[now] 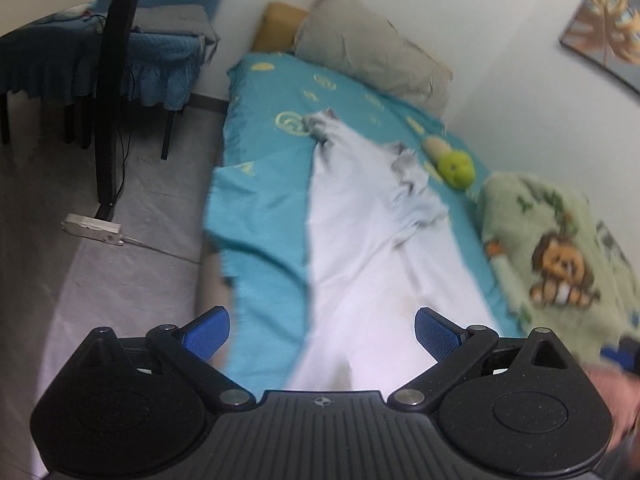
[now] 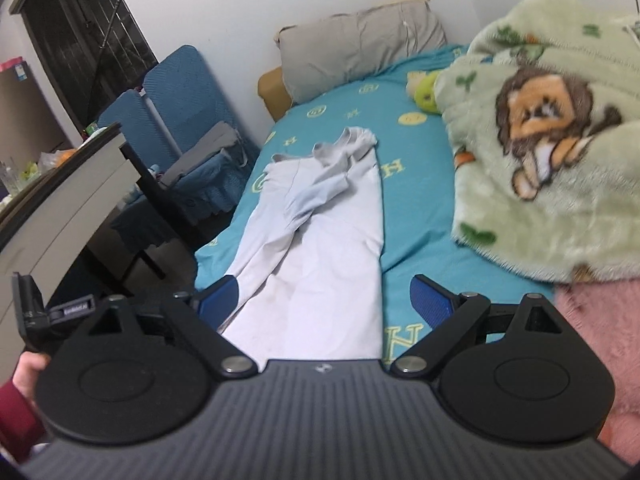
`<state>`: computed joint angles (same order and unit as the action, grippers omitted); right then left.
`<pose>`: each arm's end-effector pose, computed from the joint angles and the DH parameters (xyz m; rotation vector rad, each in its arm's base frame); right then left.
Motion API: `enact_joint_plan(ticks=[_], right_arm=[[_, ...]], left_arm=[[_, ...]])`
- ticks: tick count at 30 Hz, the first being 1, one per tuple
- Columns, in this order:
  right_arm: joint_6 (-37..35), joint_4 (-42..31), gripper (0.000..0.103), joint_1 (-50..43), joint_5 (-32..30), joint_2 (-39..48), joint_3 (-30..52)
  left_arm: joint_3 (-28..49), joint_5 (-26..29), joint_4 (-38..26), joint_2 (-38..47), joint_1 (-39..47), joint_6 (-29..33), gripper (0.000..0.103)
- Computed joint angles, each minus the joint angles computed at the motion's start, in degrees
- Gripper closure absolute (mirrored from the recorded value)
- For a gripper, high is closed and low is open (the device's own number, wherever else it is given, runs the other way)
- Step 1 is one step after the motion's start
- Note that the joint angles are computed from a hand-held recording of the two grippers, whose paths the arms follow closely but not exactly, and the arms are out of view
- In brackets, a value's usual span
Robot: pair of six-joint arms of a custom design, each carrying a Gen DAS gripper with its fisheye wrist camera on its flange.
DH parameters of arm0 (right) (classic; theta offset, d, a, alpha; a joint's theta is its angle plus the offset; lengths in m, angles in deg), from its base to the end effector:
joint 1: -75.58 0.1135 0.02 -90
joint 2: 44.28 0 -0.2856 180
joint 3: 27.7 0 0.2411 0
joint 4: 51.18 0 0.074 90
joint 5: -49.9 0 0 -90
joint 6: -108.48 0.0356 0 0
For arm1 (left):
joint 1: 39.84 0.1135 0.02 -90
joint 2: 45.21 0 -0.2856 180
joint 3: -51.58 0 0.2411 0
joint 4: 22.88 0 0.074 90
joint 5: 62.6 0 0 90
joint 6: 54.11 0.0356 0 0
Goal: Fold clothes
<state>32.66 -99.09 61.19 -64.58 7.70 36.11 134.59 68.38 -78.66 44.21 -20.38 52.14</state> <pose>0.1645 -0.0270 0.3253 0.3020 2.1522 0.4666 0.2942 0.0792 0.2829 0.1542 2.3970 -0.6692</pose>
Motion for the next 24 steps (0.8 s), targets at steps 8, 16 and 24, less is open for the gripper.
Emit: enact_joint_plan(ticks=[8, 16, 24], right_arm=[[4.44, 2.08, 0.009, 7.60, 6.09, 6.22, 1.60], [5.22, 2.13, 0.009, 11.74, 10.20, 9.05, 2.67], [7.40, 2.54, 0.009, 15.11, 13.06, 9.34, 2.80]], left_arm=[[2.81, 10.13, -21.41, 19.68, 17.08, 29.23, 0.019], [4.72, 8.72, -39.36, 35.46, 21.95, 49.25, 0.040], [2.10, 2.76, -36.19, 21.75, 16.50, 57.82, 0.094]])
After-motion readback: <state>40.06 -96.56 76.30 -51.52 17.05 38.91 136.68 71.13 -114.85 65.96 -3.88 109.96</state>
